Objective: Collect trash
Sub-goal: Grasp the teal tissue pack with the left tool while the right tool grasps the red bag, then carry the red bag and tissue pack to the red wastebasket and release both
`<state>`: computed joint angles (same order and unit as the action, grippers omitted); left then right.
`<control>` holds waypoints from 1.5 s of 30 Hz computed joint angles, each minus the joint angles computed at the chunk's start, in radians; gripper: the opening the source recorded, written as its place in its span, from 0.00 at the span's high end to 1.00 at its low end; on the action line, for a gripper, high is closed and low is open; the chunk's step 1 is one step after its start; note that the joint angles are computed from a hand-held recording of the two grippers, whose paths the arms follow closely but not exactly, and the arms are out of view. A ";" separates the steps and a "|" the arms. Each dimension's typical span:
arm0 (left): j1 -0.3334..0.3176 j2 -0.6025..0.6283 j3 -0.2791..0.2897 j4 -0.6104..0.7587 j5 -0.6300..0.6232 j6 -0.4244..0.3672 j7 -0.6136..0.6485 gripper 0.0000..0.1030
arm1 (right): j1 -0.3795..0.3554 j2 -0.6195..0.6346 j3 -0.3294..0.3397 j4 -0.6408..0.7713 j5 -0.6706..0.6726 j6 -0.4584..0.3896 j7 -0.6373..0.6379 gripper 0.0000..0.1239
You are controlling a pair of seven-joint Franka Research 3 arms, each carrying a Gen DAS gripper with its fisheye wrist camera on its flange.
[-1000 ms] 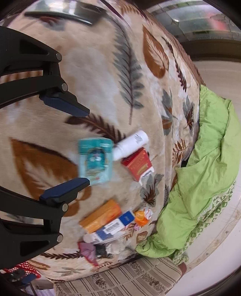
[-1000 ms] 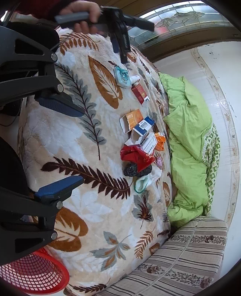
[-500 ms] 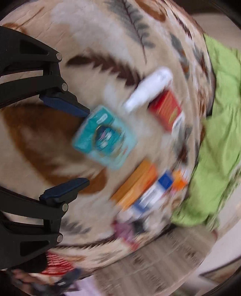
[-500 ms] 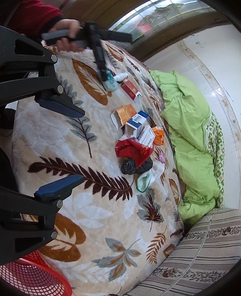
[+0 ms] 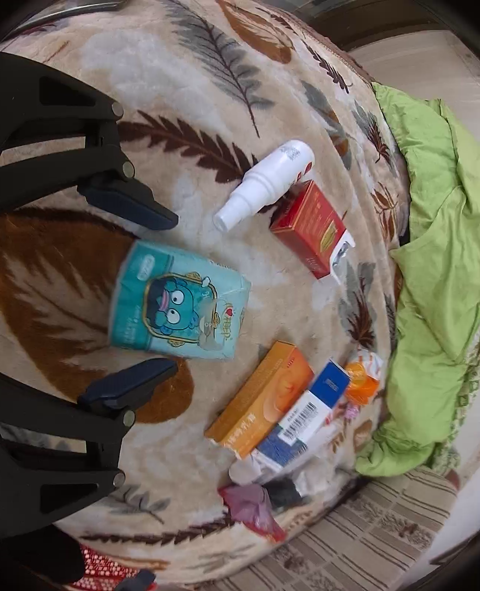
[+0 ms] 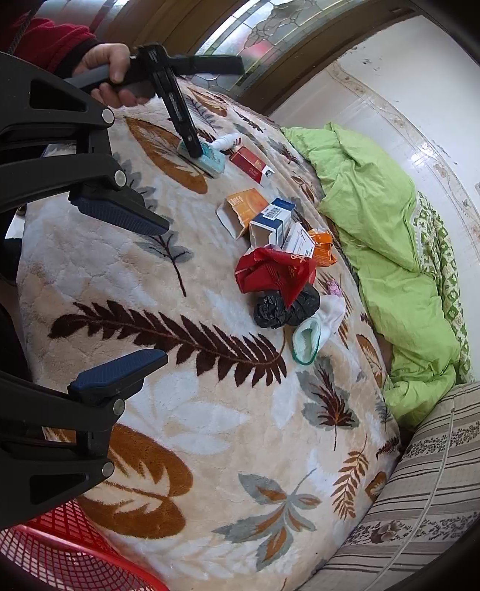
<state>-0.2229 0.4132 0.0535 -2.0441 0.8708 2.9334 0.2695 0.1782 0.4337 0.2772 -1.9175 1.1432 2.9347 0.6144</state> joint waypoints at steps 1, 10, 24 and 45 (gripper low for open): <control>-0.016 0.012 0.005 0.022 0.000 -0.048 -0.008 0.46 | 0.000 -0.002 0.003 -0.003 0.001 0.006 -0.012 0.45; -0.100 -0.023 0.054 0.007 0.299 -0.133 -0.415 0.64 | 0.021 0.044 -0.008 0.087 -0.064 0.006 0.035 0.45; -0.022 -0.036 -0.067 -0.009 0.457 -0.211 -0.560 0.61 | 0.227 0.421 -0.244 0.640 -0.571 -0.154 0.734 0.89; 0.008 -0.088 -0.102 -0.076 0.542 -0.111 -0.679 0.64 | -0.295 0.187 0.426 0.131 -0.105 0.045 -0.126 0.92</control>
